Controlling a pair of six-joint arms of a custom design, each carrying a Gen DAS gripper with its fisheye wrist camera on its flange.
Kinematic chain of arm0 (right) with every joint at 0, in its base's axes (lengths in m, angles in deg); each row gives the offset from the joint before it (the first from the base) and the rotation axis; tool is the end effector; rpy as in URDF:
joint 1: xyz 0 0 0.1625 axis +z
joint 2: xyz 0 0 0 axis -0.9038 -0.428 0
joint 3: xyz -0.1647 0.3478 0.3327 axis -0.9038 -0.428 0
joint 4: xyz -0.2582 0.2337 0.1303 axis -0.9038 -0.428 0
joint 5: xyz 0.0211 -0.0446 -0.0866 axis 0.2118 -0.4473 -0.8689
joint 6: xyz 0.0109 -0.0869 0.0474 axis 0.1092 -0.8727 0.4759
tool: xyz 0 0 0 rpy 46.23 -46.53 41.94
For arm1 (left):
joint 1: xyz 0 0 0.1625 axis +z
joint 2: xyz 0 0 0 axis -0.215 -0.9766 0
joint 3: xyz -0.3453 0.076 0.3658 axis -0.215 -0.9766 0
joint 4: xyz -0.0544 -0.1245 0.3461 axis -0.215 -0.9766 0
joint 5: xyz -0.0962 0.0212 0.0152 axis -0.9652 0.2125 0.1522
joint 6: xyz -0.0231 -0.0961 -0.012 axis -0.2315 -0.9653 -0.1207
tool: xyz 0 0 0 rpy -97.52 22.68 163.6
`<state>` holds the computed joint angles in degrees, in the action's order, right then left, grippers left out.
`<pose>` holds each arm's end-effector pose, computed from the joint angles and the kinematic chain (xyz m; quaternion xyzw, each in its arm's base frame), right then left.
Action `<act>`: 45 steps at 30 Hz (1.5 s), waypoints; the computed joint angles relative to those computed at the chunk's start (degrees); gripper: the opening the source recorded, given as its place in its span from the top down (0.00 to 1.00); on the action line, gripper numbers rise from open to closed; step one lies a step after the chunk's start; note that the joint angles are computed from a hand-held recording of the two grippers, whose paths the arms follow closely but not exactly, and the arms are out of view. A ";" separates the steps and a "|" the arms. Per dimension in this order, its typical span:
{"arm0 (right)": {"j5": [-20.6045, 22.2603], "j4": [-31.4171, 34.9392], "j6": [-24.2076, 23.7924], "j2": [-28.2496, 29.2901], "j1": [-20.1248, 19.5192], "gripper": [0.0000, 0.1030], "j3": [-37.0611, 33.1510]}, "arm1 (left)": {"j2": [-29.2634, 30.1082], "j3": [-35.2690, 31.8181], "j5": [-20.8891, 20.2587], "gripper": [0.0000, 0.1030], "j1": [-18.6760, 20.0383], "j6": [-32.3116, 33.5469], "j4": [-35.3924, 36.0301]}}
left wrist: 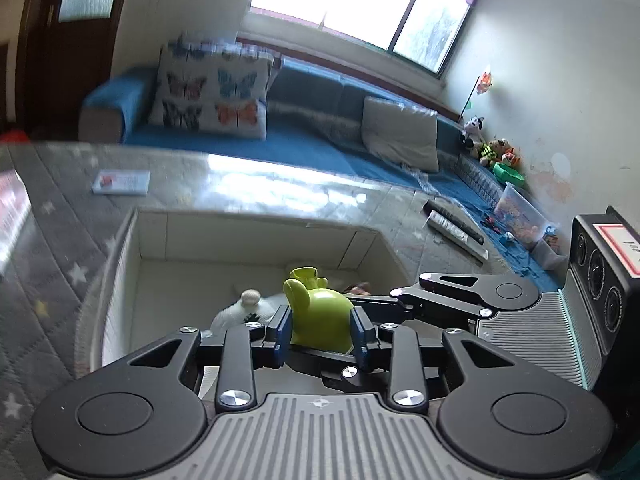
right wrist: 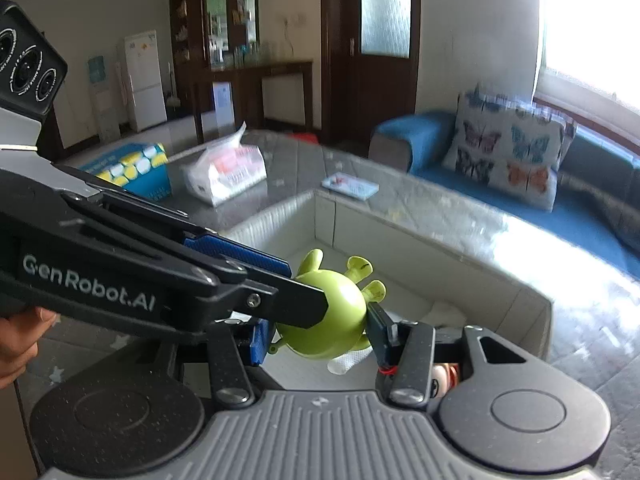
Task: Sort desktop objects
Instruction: 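Carry the green alien toy into the box and open both tools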
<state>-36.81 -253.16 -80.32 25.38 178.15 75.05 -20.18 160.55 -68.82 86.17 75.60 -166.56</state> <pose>0.3666 -0.5979 -0.0655 0.4053 -0.8528 0.2634 0.1976 -0.0006 -0.5656 0.3225 0.2375 0.9171 -0.2968 0.1203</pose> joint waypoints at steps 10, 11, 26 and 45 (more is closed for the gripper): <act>-3.11 8.29 0.01 2.72 -1.35 0.53 -5.70 | 2.89 -4.72 -1.67 0.67 4.03 -1.62 5.77; -3.47 8.14 -0.57 3.00 -1.31 0.53 -5.91 | 3.00 -4.75 -1.67 0.67 4.17 -1.44 5.68; -7.68 8.17 -2.89 5.47 -0.17 0.52 -9.07 | 3.54 -4.01 -1.21 0.66 4.49 -2.09 4.00; -7.88 -3.11 -4.86 3.79 1.47 0.37 -2.45 | 0.06 2.95 2.48 0.66 0.69 -1.05 -4.24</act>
<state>-44.68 -256.26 -85.19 29.17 179.62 72.59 -20.12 163.50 -66.33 86.86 74.55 -170.80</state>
